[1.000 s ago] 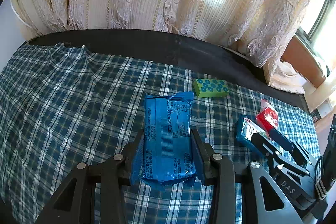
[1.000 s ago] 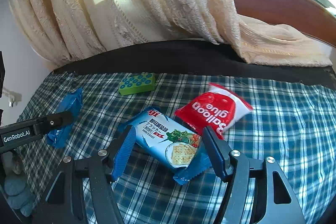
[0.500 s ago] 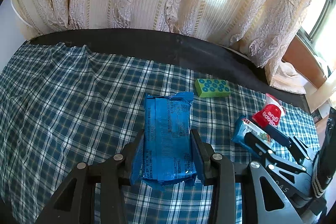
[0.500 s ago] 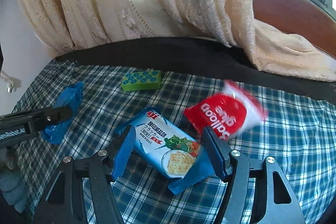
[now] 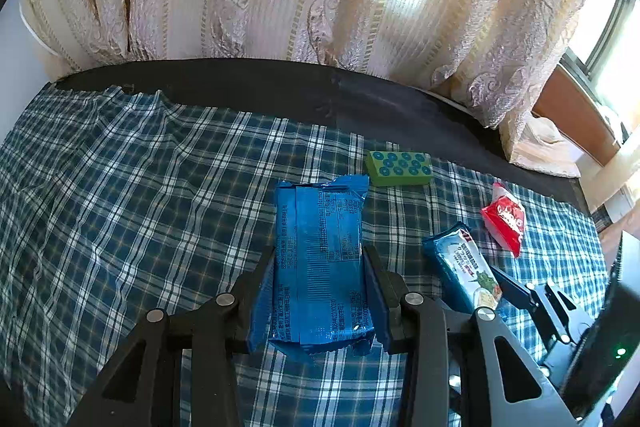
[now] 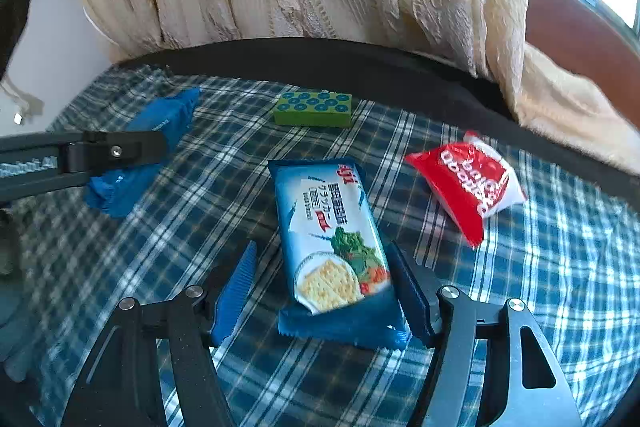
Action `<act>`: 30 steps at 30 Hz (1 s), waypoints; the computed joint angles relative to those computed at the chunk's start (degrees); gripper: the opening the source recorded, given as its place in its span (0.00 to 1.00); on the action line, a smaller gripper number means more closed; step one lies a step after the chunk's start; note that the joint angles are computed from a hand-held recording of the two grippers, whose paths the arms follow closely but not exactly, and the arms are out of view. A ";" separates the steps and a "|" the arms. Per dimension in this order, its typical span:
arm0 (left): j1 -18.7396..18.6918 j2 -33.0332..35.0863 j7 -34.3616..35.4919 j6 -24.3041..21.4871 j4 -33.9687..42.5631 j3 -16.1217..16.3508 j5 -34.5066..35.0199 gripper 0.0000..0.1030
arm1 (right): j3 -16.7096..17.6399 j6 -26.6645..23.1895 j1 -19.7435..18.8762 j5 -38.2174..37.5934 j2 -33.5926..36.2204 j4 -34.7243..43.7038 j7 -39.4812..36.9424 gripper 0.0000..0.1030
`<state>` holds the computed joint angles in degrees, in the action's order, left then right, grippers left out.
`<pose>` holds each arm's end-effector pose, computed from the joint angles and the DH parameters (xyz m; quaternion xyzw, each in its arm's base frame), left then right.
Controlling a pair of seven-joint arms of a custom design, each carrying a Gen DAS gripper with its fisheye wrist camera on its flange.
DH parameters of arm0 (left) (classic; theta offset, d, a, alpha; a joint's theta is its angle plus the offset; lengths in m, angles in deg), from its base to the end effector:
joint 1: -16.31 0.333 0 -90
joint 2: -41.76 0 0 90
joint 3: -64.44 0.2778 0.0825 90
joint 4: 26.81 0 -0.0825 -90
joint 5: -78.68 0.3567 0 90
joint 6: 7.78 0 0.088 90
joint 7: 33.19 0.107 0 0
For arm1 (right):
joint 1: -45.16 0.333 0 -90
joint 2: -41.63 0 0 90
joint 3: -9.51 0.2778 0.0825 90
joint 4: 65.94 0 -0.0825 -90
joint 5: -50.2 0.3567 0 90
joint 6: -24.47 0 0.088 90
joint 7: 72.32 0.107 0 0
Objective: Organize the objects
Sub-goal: 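Hold the wet-wipe pack with the left gripper while the right gripper grasps the cracker packet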
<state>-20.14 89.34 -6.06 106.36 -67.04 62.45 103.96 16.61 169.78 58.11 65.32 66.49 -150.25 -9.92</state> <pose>0.6037 -0.4292 0.5041 -0.7831 0.5441 -0.2408 0.1810 0.6536 0.2190 0.4780 -0.8415 0.4255 -0.1472 0.2985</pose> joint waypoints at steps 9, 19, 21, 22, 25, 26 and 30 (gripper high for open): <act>-0.56 0.32 0.04 -0.20 0.63 0.39 0.57 0.43 | -1.79 1.94 2.20 -4.63 0.87 0.56 6.24 0.54; -0.75 -1.33 -0.49 1.21 -1.51 0.30 1.39 0.43 | -2.27 3.48 3.03 -8.20 -1.99 -3.37 10.53 0.41; -0.70 -2.05 -0.75 1.78 -2.50 0.20 1.69 0.43 | -2.48 4.06 3.24 -8.83 -3.08 -4.90 11.83 0.41; -0.66 -2.53 -0.97 2.18 -3.20 0.16 1.89 0.43 | -2.47 4.38 3.22 -8.98 -3.67 -5.70 12.19 0.41; -0.68 -3.26 -1.36 2.73 -4.01 0.01 2.44 0.43 | -3.31 5.70 4.07 -11.45 -5.72 -8.43 14.67 0.41; -0.69 -3.45 -1.42 2.91 -4.19 -0.05 2.59 0.43 | -3.44 6.09 4.21 -12.08 -6.46 -9.36 15.42 0.41; -0.80 -4.35 -1.64 3.80 -5.23 -0.27 3.16 0.43 | -3.50 7.48 4.14 -13.34 -9.24 -12.64 17.59 0.41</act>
